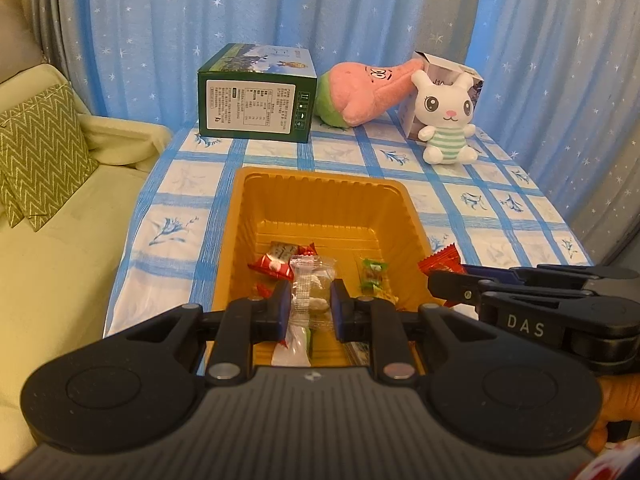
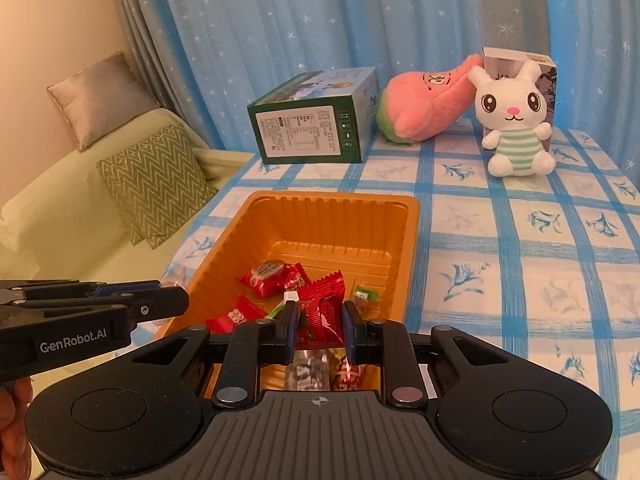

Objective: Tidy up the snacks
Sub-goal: 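Carry both held candies over the orange tray and lower them inside, then open both grippers to drop the candies into the tray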

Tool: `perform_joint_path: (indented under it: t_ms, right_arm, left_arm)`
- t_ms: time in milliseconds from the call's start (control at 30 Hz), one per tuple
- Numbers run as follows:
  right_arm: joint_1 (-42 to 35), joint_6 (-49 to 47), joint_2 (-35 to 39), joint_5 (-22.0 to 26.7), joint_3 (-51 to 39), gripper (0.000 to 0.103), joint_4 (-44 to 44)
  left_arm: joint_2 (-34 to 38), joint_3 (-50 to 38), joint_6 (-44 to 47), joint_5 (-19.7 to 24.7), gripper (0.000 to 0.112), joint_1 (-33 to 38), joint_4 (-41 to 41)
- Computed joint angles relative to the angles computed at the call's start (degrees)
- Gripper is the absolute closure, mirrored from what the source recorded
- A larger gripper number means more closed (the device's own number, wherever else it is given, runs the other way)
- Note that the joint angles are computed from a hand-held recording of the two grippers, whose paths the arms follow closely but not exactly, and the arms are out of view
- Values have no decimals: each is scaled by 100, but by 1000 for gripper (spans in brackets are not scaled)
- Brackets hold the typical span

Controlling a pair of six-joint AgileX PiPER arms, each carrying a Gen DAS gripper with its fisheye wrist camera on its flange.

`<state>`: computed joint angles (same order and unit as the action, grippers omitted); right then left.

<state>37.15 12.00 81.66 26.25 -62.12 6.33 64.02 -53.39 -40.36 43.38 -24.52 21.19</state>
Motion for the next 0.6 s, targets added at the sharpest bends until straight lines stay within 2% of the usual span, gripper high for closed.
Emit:
perform_joint_path:
  t_ms: [533,600]
  right_arm:
    - [-213,-421,723,-141,-460,80,425]
    - [-232,-459,770,-145,-487,80,470]
  left_arm:
    - [891,-212,1217,-730,93,791,-734]
    - [990,-232,1311,-787,84,862,-793]
